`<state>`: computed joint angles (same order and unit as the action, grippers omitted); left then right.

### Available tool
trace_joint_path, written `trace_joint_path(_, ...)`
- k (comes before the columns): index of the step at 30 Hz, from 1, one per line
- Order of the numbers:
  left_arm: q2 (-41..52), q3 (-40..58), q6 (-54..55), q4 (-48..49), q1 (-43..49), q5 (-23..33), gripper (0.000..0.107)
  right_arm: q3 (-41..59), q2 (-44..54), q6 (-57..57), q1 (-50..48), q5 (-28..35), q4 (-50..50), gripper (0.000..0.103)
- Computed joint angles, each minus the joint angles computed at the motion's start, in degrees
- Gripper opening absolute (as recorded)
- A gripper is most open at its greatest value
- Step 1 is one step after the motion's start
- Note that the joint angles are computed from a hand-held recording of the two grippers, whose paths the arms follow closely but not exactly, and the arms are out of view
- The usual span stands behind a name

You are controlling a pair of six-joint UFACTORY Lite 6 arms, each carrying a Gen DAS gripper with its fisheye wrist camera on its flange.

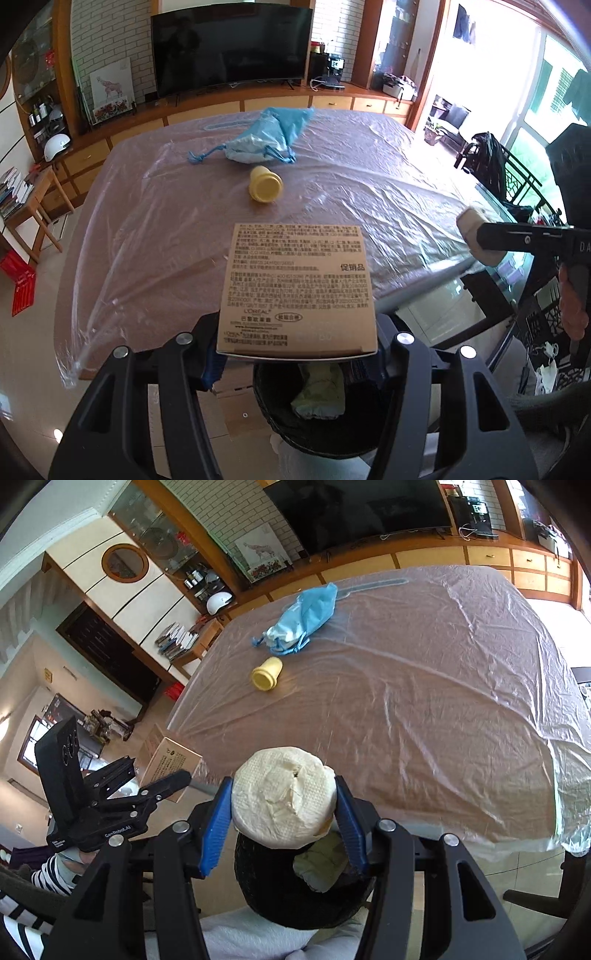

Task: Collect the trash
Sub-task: 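Carry the bun and cardboard box with both tools over the bin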

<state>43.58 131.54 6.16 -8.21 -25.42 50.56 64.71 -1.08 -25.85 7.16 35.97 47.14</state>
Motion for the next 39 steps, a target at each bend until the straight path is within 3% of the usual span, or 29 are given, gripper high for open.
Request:
trace_joint_path(6,-8.96,-15.22,2.07,-0.13,-2.46,-4.07,0.059,-5.23,-4.12,-0.69,1.59,0.98,0.14,0.052)
trace_joint_path(14,-14.7,-25.45,5.98,-2.2,-4.0,-5.5,0.059,-9.67,-7.18,0.0,4.52,1.11,-1.45,0.052)
trace_joint_path(21,-15.1,-29.05,7.22,-2.86,-4.66,-5.22,0.059,-11.15,-6.28,4.54,9.2,-1.6,-7.67,0.052)
trace_joint_path(39,-12.06,-32.45,11.09,-2.28,-5.01,-4.96,0.059,-11.2,2.77,5.82,12.52,-5.82,-8.51,0.052)
